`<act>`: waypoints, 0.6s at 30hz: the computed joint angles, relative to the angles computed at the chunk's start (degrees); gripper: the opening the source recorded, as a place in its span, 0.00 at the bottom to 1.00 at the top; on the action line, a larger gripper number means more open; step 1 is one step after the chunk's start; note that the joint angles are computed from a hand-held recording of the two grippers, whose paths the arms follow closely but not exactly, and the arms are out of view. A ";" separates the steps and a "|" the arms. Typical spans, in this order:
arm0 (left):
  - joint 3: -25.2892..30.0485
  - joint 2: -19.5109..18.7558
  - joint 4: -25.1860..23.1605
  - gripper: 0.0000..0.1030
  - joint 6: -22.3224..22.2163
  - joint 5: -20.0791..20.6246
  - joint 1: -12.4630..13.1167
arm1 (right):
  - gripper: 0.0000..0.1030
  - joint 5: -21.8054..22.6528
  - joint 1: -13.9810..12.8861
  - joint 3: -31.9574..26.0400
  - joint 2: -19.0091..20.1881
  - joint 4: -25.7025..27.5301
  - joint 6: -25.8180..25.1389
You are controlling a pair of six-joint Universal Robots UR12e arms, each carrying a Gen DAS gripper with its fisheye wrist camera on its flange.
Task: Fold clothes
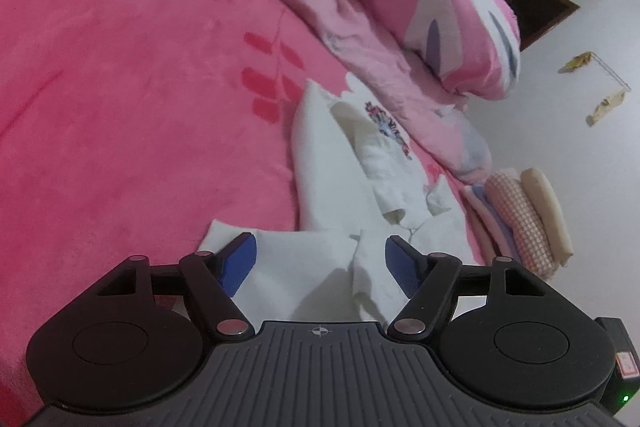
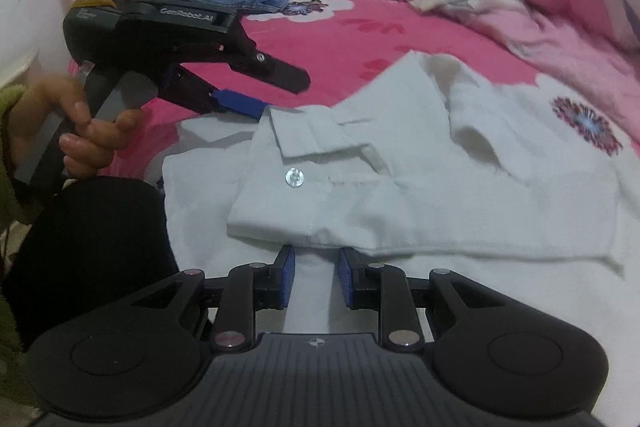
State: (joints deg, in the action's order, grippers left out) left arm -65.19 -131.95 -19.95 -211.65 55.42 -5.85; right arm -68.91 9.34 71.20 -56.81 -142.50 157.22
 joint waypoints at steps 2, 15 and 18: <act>0.10 -0.04 -0.42 0.69 0.25 -0.13 0.01 | 0.25 0.86 -0.06 -0.04 0.37 -1.69 1.17; -0.18 -0.24 1.10 0.68 -1.52 -1.26 0.31 | 0.25 1.64 -1.92 -7.38 6.22 -12.69 17.74; -0.14 -0.34 1.42 0.69 -1.78 -1.55 0.36 | 0.25 1.18 -2.11 -10.74 8.41 -13.03 20.44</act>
